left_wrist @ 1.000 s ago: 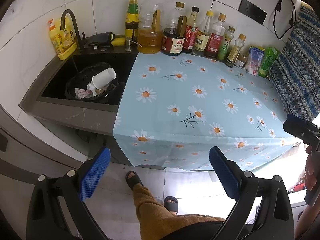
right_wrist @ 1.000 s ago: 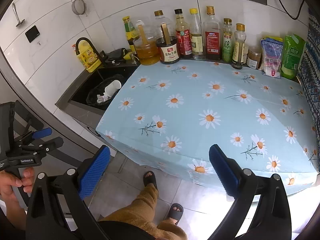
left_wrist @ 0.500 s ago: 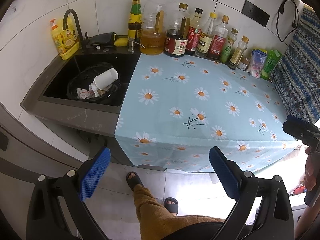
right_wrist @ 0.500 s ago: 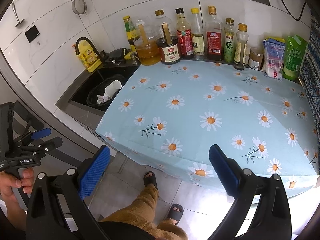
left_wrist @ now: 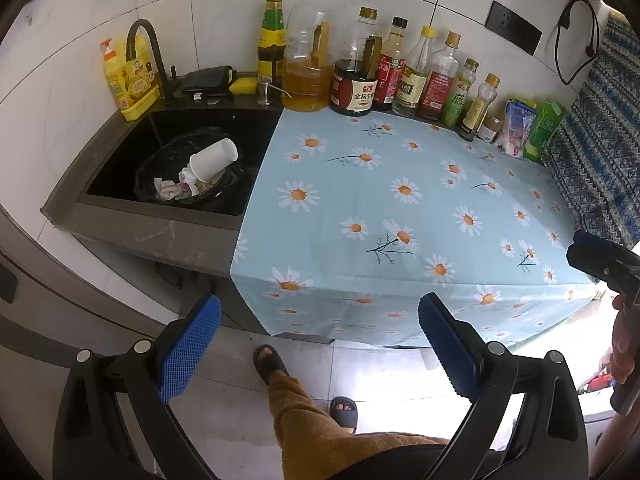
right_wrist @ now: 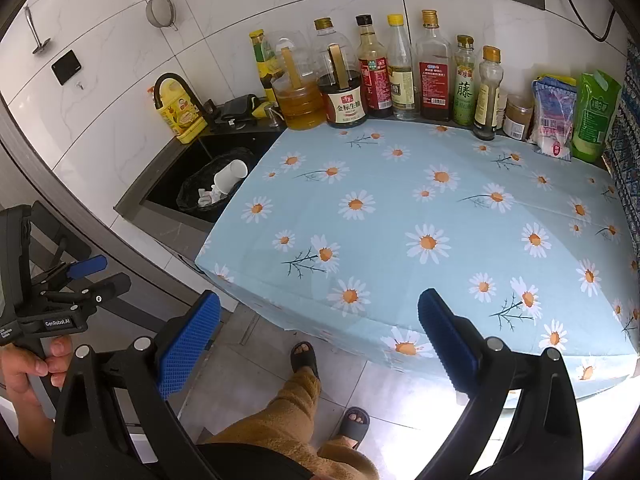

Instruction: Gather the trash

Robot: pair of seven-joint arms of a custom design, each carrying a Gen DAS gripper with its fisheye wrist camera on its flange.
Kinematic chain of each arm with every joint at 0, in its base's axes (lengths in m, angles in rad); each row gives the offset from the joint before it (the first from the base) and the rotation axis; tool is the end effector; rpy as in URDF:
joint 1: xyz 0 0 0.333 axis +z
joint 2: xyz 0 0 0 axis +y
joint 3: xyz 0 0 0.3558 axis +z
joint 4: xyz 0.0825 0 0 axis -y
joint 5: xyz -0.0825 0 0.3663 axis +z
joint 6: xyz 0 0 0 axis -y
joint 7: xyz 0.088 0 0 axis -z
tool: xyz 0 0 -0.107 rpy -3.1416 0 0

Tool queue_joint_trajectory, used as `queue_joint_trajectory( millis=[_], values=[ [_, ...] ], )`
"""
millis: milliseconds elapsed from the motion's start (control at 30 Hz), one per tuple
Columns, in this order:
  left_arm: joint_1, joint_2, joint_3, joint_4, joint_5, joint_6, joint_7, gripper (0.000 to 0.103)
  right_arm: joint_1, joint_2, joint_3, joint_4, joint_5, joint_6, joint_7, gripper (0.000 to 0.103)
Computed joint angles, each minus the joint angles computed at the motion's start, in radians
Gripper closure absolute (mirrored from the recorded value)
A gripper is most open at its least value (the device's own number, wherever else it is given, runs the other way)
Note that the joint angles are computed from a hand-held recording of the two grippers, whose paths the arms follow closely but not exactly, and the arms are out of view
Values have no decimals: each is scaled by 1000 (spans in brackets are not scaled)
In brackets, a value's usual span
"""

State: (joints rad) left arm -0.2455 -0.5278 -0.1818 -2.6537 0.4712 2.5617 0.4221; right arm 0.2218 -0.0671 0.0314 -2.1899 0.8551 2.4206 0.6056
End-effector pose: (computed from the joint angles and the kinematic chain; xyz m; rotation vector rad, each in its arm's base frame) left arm 0.3339 -0.1657 0.4938 -2.2038 1.4887 -0.5476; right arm 0.5121 0.1364 0.4965 -2.1812 1.0938 0.0222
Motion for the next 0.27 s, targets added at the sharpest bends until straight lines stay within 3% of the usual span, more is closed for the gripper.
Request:
queue_joint_trajectory(
  millis=[267],
  values=[
    [2,5,8,2,-14,7,1,7,-1,4,0,2,2,2,-2,5]
  ],
)
